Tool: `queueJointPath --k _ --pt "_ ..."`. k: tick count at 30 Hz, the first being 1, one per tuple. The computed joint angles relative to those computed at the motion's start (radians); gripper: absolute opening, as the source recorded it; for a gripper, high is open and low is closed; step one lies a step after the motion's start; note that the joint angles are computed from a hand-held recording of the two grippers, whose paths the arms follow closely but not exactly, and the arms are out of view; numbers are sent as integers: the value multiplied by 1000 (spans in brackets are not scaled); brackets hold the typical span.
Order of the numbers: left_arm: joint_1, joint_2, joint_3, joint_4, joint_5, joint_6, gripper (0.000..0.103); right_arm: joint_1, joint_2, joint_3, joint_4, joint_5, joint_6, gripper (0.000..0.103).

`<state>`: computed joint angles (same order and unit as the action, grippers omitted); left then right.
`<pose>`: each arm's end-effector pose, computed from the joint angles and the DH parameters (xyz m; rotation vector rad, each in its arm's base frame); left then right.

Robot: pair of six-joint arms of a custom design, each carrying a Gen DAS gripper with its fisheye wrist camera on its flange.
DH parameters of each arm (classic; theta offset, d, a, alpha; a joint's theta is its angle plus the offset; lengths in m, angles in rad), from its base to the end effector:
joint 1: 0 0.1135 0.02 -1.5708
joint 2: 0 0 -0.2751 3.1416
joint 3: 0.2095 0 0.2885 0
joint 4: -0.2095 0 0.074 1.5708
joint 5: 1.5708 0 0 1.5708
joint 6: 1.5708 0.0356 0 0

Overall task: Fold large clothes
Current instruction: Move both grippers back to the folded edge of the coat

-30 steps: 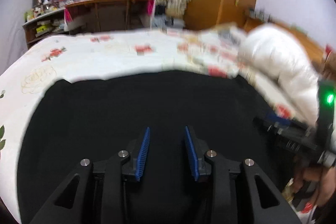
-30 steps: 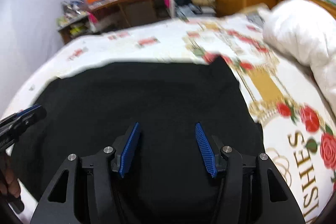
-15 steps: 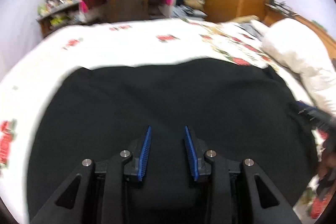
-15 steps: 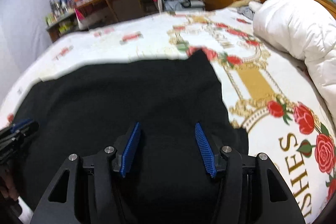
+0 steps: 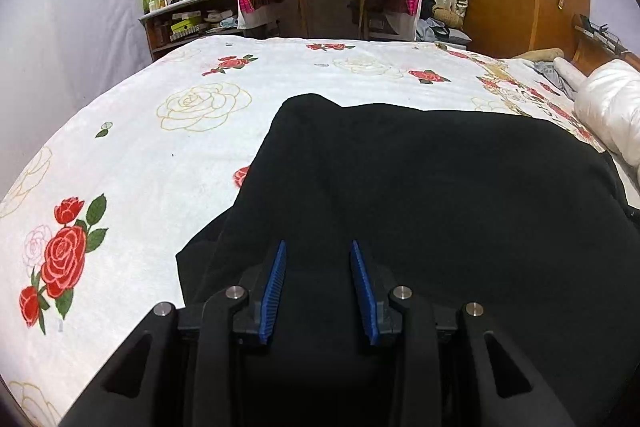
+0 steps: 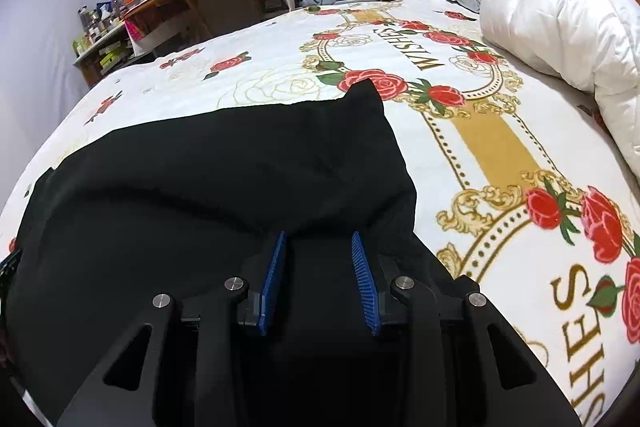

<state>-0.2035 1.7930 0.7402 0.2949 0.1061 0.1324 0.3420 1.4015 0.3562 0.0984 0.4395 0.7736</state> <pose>0.3439 -0.0748 0.0912 0.4417 2.2865 -0.1592 0.2210 0.0626 0.0844 0.6799 2.2977 -0.0450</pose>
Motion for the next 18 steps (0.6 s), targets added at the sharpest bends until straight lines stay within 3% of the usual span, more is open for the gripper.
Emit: queueJointPath --k 6,12,18 --pt "10 -10 44 -84 19 5 35 -6 -27 15 -55 -16 -1 35" --pt "29 -81 34 -163 28 15 35 108 -184 42 -300 73 36 37" --pt "88 -231 -60 -195 76 34 36 300 -427 -12 -518 191 248 46"
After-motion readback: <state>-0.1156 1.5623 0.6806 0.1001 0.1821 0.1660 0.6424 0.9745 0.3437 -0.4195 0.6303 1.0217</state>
